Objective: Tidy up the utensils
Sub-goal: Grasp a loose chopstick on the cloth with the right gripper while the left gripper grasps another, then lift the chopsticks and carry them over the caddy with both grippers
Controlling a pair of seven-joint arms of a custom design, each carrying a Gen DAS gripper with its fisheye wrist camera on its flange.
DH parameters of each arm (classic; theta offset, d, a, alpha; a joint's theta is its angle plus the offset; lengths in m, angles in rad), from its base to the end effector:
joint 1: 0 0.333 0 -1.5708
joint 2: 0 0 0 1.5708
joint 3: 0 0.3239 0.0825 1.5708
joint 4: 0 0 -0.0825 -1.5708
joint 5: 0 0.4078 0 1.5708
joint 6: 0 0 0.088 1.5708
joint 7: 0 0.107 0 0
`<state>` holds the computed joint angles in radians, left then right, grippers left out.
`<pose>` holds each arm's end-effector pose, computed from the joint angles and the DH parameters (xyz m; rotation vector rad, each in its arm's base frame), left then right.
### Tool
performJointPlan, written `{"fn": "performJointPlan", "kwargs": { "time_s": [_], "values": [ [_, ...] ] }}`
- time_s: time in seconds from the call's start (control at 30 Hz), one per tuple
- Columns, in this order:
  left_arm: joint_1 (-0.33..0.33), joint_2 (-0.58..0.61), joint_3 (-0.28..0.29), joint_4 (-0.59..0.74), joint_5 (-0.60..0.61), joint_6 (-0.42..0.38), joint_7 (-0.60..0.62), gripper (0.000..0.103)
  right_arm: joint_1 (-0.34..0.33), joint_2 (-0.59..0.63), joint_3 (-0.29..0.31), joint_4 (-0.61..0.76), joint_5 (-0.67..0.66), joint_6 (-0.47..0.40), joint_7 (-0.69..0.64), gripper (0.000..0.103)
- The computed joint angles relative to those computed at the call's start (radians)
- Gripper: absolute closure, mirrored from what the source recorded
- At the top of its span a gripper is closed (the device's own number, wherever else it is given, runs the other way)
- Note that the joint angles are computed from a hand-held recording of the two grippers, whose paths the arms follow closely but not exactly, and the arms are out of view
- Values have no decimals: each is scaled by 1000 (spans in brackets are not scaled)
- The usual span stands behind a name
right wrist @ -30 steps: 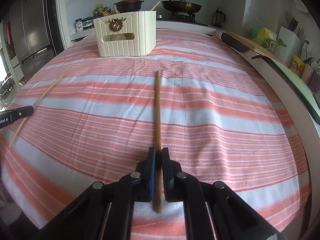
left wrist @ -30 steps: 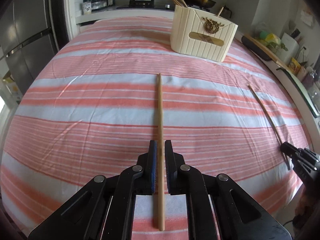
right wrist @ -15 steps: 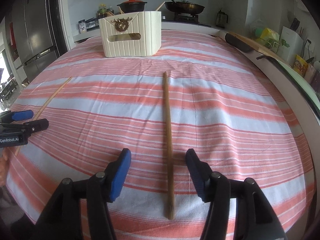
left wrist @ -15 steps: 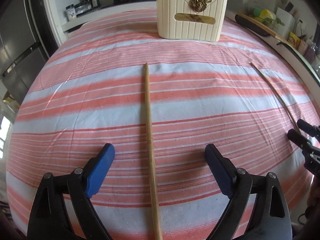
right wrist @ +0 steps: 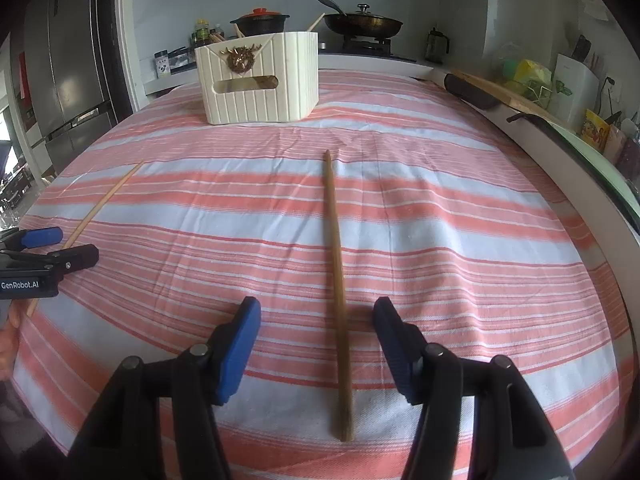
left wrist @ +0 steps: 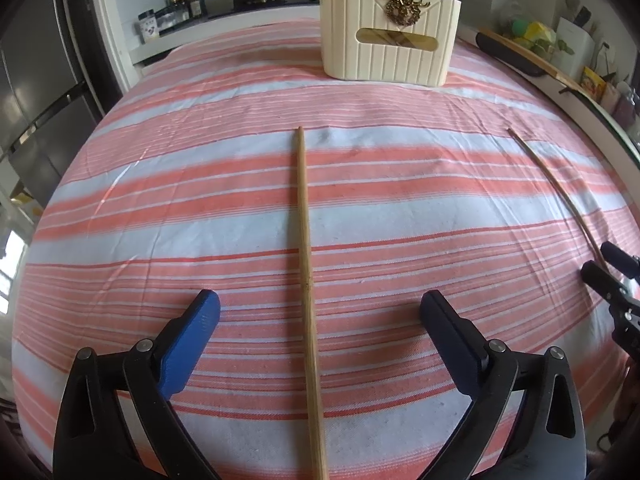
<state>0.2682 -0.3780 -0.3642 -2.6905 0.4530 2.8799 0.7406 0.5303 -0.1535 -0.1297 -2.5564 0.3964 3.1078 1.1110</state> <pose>0.4393 -0.0646 0.3888 -2.0995 1.5273 -0.4835 0.4725 0.1644 0.3896 -2.1276 1.3155 -0.4993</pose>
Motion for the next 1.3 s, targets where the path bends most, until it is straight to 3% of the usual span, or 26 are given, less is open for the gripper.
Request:
{"fn": "performJointPlan", "kwargs": {
  "time_s": [0.13,0.2,0.33,0.43,0.5,0.57,0.73,0.83,1.1,1.17,1.2,1.27,1.3],
  "values": [
    [-23,2,23,-2,-20,1,26,2,-19,0,15,1,-28,-10,28,43],
    [-111,1,112,-5,-108,-15,165,4,-30,-1,18,18,-37,-56,29,43],
    [-273,-15,302,-4,-360,-49,473,4,-60,9,0,130,27,-326,-72,43],
    [-294,14,359,49,-458,-94,615,4,-108,70,13,249,13,-502,-102,43],
    [-303,45,390,87,-527,-118,698,4,-136,117,36,321,-35,-576,-99,43],
    [-279,74,382,117,-549,-141,732,4,-161,154,59,376,-53,-630,-102,43],
    [-193,129,303,170,-518,-183,737,13,-223,228,116,494,-78,-734,-72,43],
    [-152,160,254,204,-430,-201,705,15,-250,263,152,542,-133,-741,-47,53],
    [-170,272,273,356,-446,-289,787,26,-292,415,220,742,-202,-783,13,56],
    [-171,286,275,381,-438,-302,783,45,-285,452,226,789,-238,-782,46,61],
    [-173,291,278,390,-448,-306,790,54,-280,469,227,813,-261,-780,68,70],
    [-172,306,283,412,-446,-309,777,92,-280,503,229,860,-280,-795,105,86],
    [-172,315,288,422,-466,-306,785,94,-279,524,230,892,-290,-808,123,96]
  ]
}}
